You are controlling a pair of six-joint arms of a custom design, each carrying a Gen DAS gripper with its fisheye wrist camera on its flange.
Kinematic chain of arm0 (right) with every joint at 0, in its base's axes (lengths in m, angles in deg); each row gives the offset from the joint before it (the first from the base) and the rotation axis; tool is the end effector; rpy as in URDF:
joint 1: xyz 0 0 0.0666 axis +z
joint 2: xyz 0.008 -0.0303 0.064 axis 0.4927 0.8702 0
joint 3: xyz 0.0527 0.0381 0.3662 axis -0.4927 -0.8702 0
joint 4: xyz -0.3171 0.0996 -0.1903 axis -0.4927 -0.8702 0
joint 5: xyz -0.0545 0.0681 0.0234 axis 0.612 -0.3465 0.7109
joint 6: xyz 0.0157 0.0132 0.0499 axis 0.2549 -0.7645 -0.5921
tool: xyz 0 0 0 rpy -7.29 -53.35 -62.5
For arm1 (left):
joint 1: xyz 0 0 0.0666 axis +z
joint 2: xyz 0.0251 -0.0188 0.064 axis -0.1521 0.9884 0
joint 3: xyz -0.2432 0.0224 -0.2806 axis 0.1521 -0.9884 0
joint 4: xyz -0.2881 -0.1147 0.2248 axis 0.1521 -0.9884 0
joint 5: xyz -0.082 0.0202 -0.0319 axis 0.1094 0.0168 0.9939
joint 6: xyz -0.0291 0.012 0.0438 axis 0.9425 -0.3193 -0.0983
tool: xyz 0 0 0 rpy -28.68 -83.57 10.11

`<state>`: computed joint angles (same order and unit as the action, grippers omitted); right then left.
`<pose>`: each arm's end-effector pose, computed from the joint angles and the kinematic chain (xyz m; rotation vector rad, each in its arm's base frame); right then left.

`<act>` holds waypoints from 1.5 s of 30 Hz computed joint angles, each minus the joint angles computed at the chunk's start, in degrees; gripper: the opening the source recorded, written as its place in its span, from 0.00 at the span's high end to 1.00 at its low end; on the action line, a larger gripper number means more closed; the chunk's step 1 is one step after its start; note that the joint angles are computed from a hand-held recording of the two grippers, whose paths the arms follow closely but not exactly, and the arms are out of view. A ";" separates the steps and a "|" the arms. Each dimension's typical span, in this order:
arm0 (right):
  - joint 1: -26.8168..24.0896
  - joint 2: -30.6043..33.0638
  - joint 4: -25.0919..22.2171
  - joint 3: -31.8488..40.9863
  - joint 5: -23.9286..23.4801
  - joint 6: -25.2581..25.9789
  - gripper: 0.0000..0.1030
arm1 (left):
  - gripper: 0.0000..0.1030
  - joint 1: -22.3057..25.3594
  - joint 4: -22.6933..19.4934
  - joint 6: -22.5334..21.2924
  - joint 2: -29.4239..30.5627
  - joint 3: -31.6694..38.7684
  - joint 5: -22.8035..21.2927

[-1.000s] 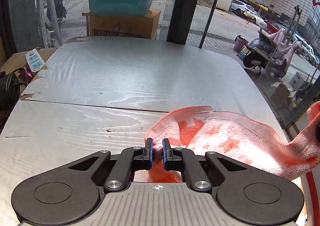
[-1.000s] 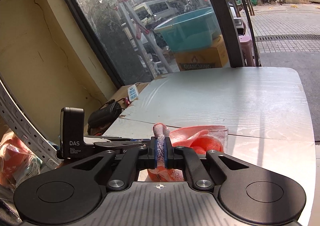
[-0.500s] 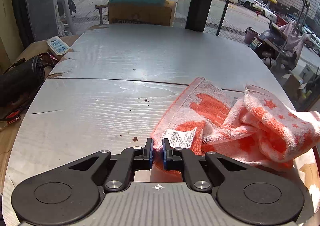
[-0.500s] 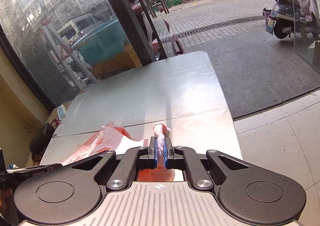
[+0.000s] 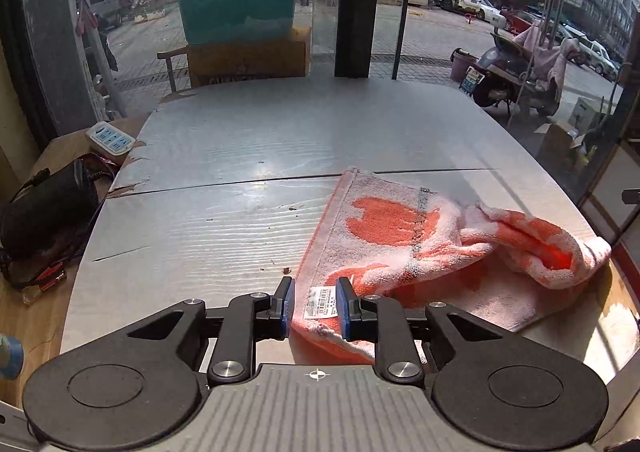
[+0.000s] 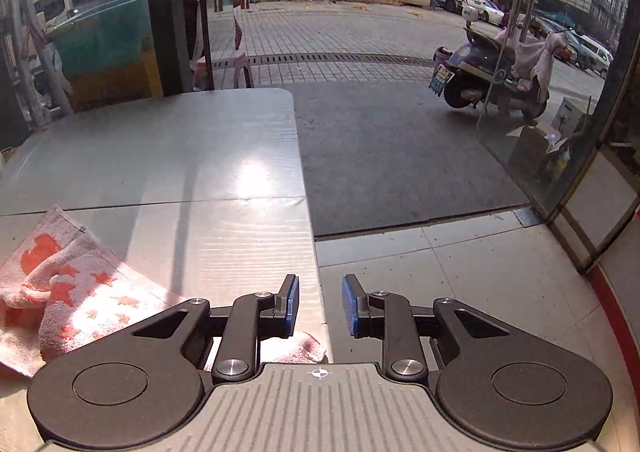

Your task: Fold towel

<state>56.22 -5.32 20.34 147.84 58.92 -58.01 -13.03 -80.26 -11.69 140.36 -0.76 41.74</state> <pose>0.4156 0.1909 0.4381 0.3668 2.3161 -0.0432 0.4725 -0.0447 0.4322 0.4493 2.3402 -0.2395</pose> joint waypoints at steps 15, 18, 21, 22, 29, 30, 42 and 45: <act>0.66 19.62 -0.81 12.62 -11.43 19.13 0.76 | 0.44 -10.84 3.66 -2.34 17.26 12.14 -6.08; 0.13 21.91 0.13 14.48 -9.24 19.58 0.76 | 0.44 -11.58 2.81 -2.51 18.98 13.15 -8.16; -0.61 24.91 -0.10 17.80 -6.02 19.77 0.76 | 0.43 -11.12 3.73 -1.92 19.22 13.02 -9.80; -0.87 25.70 -0.32 18.56 -4.40 19.62 0.76 | 0.43 -10.97 4.04 -1.72 19.30 12.98 -10.35; -3.00 26.46 -1.74 18.44 1.60 15.91 0.76 | 0.37 -7.97 6.45 0.56 20.18 13.04 -16.67; -3.15 25.94 -2.10 17.76 2.12 15.70 0.76 | 0.37 -7.80 7.38 0.73 20.10 12.63 -18.81; -2.89 19.20 -0.15 11.90 -0.77 15.14 0.75 | 0.38 -5.76 9.75 -0.18 14.59 8.90 -21.46; -2.26 19.04 -0.03 12.35 -5.24 16.52 0.75 | 0.38 -6.09 7.60 -2.66 11.40 6.36 -15.49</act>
<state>53.96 13.72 20.30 160.19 53.68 -41.49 -19.12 -72.66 -14.35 151.76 5.60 26.24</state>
